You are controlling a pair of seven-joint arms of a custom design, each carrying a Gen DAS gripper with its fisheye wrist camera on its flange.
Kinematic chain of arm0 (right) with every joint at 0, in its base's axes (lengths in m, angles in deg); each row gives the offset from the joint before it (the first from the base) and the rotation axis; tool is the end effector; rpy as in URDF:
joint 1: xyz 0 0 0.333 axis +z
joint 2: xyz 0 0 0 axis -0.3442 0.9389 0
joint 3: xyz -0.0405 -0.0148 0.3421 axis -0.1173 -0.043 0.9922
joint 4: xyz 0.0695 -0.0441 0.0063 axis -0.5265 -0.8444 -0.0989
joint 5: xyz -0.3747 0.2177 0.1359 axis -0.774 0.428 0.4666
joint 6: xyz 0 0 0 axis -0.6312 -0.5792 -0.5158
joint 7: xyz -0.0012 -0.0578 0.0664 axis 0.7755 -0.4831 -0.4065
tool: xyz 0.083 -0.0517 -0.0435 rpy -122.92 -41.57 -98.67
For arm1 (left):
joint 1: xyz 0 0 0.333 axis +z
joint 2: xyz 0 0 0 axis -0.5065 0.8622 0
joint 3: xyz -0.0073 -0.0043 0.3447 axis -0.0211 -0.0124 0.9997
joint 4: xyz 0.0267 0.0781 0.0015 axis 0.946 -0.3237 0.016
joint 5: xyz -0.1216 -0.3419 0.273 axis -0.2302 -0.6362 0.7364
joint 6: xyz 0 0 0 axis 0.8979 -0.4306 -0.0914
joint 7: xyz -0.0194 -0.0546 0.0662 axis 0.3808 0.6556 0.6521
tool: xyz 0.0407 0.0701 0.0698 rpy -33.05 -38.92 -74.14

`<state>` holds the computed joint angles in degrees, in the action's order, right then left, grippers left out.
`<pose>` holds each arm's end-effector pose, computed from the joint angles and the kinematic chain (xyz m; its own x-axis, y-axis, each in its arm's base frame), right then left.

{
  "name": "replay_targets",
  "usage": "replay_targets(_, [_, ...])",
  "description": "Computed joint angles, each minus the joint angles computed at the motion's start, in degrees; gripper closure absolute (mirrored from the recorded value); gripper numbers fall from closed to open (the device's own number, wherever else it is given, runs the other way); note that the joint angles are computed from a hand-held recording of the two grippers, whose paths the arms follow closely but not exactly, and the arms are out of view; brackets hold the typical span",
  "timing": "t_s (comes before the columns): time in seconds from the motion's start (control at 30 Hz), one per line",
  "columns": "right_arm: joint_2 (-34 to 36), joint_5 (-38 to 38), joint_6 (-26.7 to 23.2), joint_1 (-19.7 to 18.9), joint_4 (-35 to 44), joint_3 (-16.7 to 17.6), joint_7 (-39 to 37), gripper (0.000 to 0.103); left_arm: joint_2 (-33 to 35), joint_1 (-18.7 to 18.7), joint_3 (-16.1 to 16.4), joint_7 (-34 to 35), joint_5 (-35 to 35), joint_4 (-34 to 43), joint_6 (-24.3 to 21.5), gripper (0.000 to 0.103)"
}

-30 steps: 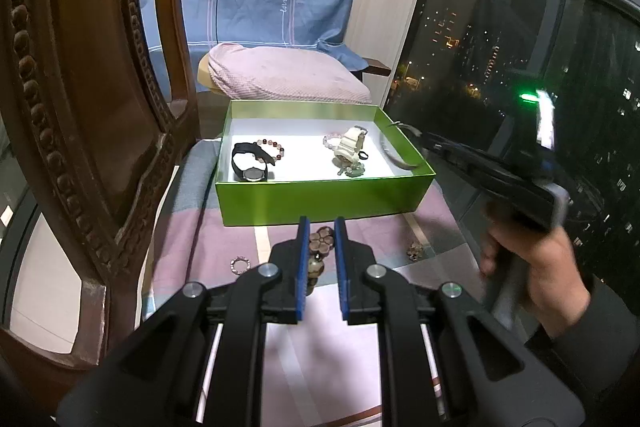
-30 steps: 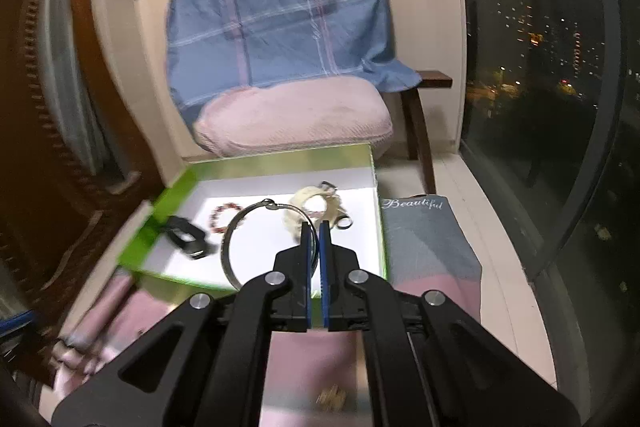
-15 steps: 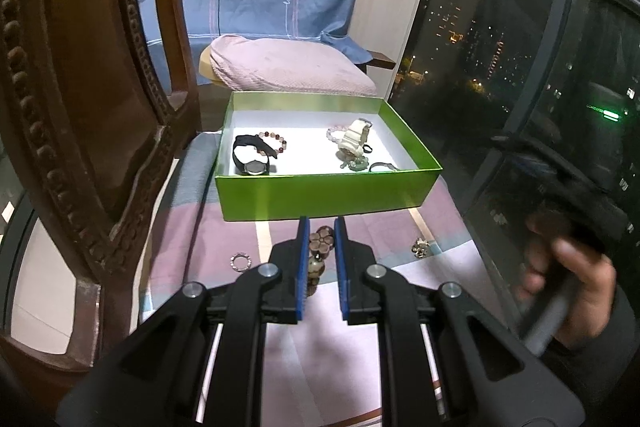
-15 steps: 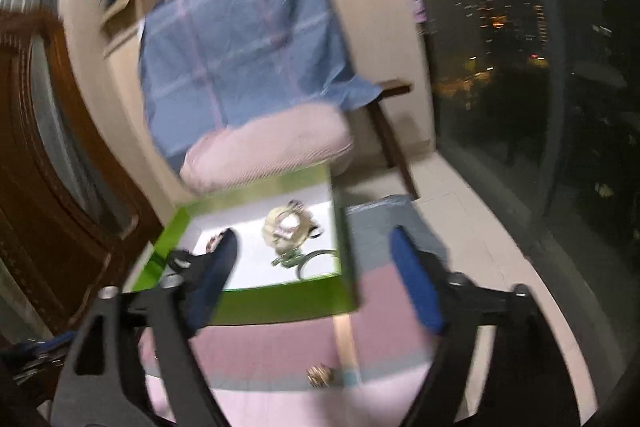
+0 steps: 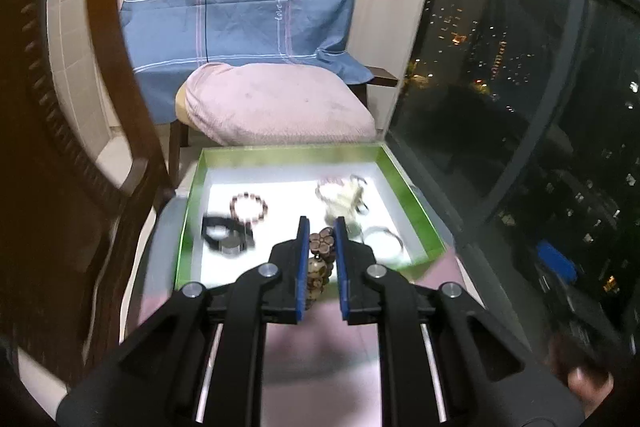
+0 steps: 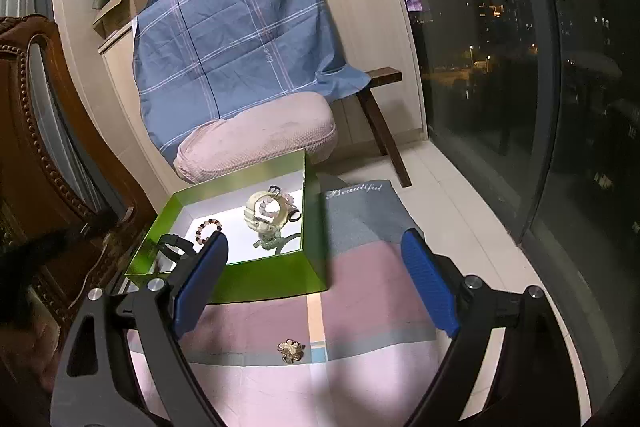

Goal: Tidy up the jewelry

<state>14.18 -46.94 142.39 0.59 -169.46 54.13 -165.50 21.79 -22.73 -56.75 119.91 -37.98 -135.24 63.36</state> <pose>0.6200 0.2733 0.4590 -0.4082 -0.8741 -0.2631 -0.3950 0.4290 -0.8124 0.7664 -0.0641 0.4890 -0.5168 -0.8433 0.1477 -0.5849 0.2218 -0.7802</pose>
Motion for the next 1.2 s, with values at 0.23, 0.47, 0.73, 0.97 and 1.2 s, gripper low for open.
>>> replay_targets(0.23, [-0.19,1.25,1.53,-0.31,-0.12,-0.27,-0.75,0.017,9.05,-5.96,3.57,-13.79,16.61,8.83,4.14,0.057])
replay_targets(0.47, [-0.42,1.01,1.84,-0.39,-0.20,-0.21,-0.73,0.017,0.35,3.79,-5.68,-2.84,9.85,-3.94,11.11,0.029])
replay_targets(0.73, [-1.05,1.13,0.60,0.48,-0.52,0.89,-3.13,0.017,-11.85,12.63,-7.24,16.11,-15.09,-17.94,8.60,0.011])
replay_targets(0.97, [0.18,6.73,-2.60,3.77,-1.37,3.09,-9.32,0.017,-14.88,10.06,-1.36,17.67,-18.60,-23.95,5.08,0.011])
replay_targets(1.2, [2.78,5.85,-6.94,7.29,0.57,2.76,-11.24,0.017,-14.67,5.15,3.29,17.99,-18.30,-24.31,4.22,0.015])
